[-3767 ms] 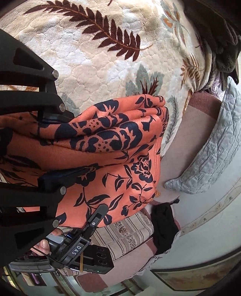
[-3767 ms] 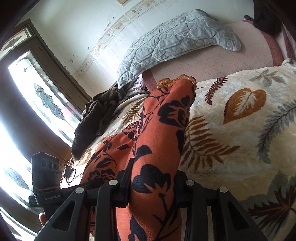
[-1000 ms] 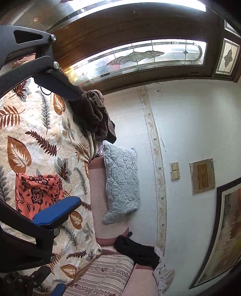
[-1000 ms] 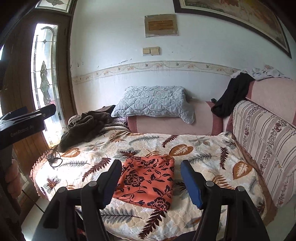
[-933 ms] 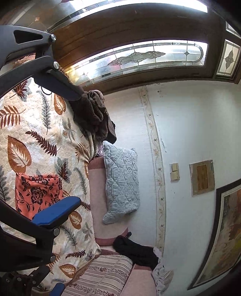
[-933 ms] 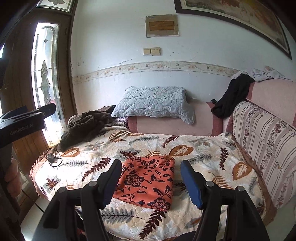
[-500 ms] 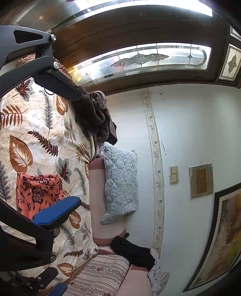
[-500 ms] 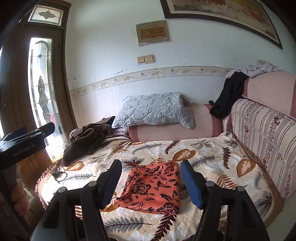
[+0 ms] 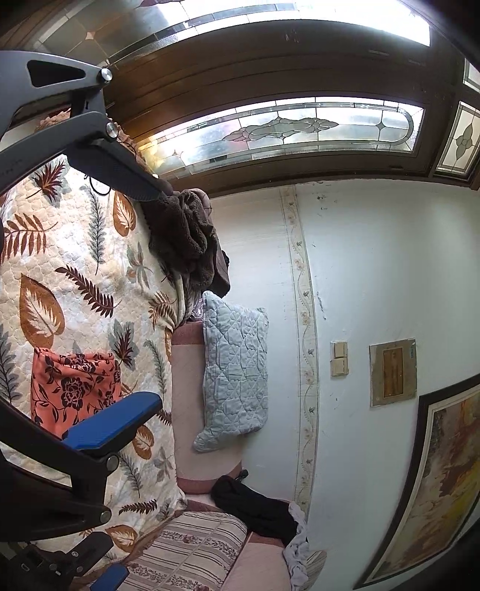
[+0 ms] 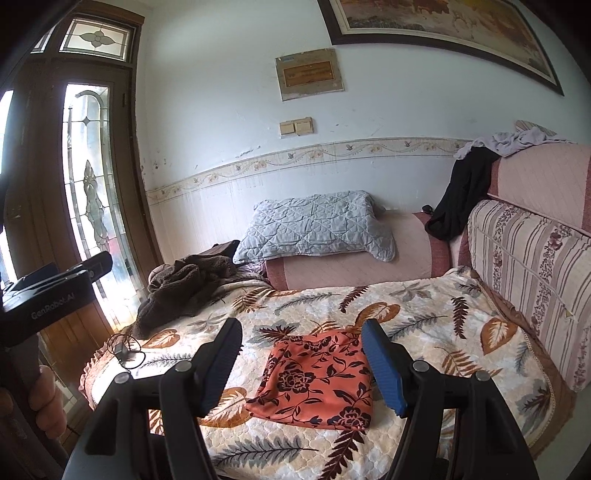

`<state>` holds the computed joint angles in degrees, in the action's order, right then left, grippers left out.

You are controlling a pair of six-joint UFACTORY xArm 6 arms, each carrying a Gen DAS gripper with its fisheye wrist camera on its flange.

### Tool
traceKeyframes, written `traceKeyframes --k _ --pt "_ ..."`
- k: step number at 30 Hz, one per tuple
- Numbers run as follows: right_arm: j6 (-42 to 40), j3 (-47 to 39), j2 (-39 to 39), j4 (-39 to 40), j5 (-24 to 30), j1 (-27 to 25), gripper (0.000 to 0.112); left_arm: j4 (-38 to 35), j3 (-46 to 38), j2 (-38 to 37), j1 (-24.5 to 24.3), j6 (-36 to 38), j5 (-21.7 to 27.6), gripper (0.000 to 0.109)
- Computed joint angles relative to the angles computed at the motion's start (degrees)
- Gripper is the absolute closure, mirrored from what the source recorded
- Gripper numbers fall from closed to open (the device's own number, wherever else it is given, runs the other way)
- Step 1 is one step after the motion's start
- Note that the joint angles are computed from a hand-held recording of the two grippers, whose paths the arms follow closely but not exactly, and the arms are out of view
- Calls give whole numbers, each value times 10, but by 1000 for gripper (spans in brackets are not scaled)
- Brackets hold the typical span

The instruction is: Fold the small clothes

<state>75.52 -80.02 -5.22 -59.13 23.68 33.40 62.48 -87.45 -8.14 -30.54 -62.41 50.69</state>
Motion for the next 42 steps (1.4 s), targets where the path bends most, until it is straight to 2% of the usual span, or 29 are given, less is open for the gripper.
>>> traceKeyframes --k 12,28,42 --pt "53 3 -13 -54 3 10 41 13 22 -31 -4 -11 4 6" --pt "49 -26 -1 -73 38 35 41 18 56 -67 5 -21 -14 6" --pt "36 -35 7 -65 33 33 41 17 61 -69 11 -20 -19 6"
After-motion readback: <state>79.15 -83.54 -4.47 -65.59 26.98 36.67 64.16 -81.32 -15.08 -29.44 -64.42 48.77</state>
